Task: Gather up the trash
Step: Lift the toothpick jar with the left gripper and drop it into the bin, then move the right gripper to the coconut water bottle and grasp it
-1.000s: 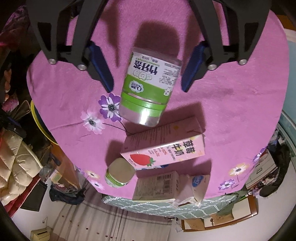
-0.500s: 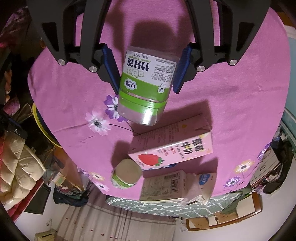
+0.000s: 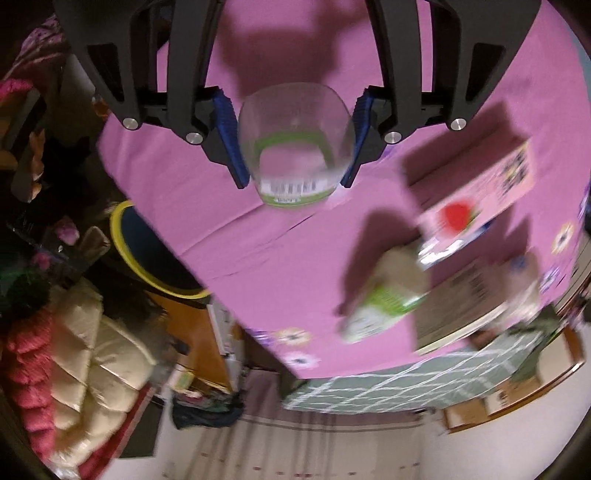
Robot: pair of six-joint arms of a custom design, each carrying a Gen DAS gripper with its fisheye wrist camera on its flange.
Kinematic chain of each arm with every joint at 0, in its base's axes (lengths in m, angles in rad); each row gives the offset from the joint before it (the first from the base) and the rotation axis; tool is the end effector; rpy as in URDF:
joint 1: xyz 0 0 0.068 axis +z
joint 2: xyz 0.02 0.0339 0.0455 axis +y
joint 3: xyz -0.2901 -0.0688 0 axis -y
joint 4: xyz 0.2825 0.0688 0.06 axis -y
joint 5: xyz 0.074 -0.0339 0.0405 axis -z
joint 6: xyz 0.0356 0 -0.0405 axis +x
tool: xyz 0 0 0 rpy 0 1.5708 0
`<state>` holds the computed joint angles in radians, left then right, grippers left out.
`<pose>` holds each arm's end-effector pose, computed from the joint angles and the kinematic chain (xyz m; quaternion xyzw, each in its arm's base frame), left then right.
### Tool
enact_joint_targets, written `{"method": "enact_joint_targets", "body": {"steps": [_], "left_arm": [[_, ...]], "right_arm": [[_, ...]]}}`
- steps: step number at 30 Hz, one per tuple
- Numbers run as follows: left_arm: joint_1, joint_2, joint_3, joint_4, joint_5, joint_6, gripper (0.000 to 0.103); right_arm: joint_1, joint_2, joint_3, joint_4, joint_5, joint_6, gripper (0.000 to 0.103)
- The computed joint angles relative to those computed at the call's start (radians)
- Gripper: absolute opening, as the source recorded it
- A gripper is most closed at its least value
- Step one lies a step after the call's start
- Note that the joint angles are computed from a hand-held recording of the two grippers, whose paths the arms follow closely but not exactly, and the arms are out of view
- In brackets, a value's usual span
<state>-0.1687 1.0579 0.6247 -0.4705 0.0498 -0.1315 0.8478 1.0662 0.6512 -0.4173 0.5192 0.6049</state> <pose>0.2235 -0.0399 0.2161 0.0257 0.9443 -0.0722 0.3201 0.1675 0.1631 0.2309 -0.0172 0.9059 0.0527 0.4198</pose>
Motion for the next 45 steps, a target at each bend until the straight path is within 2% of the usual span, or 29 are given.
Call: {"method": "enact_joint_targets", "body": {"steps": [6, 9, 19, 30, 31, 32, 33, 34, 37, 40, 45], "left_arm": [[-0.154, 0.250, 0.166, 0.101, -0.026, -0.032, 0.050], [-0.201, 0.354, 0.251, 0.108, -0.036, -0.037, 0.050], [-0.306, 0.608, 0.533, 0.094, -0.056, -0.009, 0.049], [-0.404, 0.860, 0.824, 0.024, -0.073, 0.018, 0.049], [-0.407, 0.878, 0.838, 0.018, -0.080, 0.012, 0.053], [-0.410, 0.890, 0.845, 0.021, -0.088, 0.008, 0.060], [-0.413, 0.897, 0.846, 0.030, -0.105, 0.003, 0.078], [-0.413, 0.889, 0.828, 0.048, -0.113, 0.000, 0.082], [-0.399, 0.851, 0.789, 0.054, -0.106, -0.019, 0.082], [-0.374, 0.750, 0.698, 0.090, -0.098, -0.028, 0.082], [-0.301, 0.458, 0.451, 0.159, -0.139, -0.058, 0.089]], "right_arm": [[-0.124, -0.124, -0.079, -0.007, -0.057, -0.009, 0.088], [-0.185, -0.164, -0.107, 0.003, -0.093, -0.039, 0.088], [-0.383, -0.234, -0.189, 0.026, -0.211, -0.094, 0.088], [-0.481, -0.245, -0.222, 0.027, -0.265, -0.125, 0.088], [-0.487, -0.244, -0.224, 0.028, -0.270, -0.127, 0.088], [-0.492, -0.239, -0.225, 0.034, -0.273, -0.129, 0.088], [-0.496, -0.238, -0.226, 0.035, -0.277, -0.132, 0.088], [-0.505, -0.236, -0.227, 0.037, -0.284, -0.138, 0.088], [-0.501, -0.230, -0.221, 0.036, -0.284, -0.138, 0.088], [-0.480, -0.213, -0.212, 0.044, -0.280, -0.132, 0.088], [-0.407, -0.161, -0.185, 0.063, -0.259, -0.119, 0.088]]}}
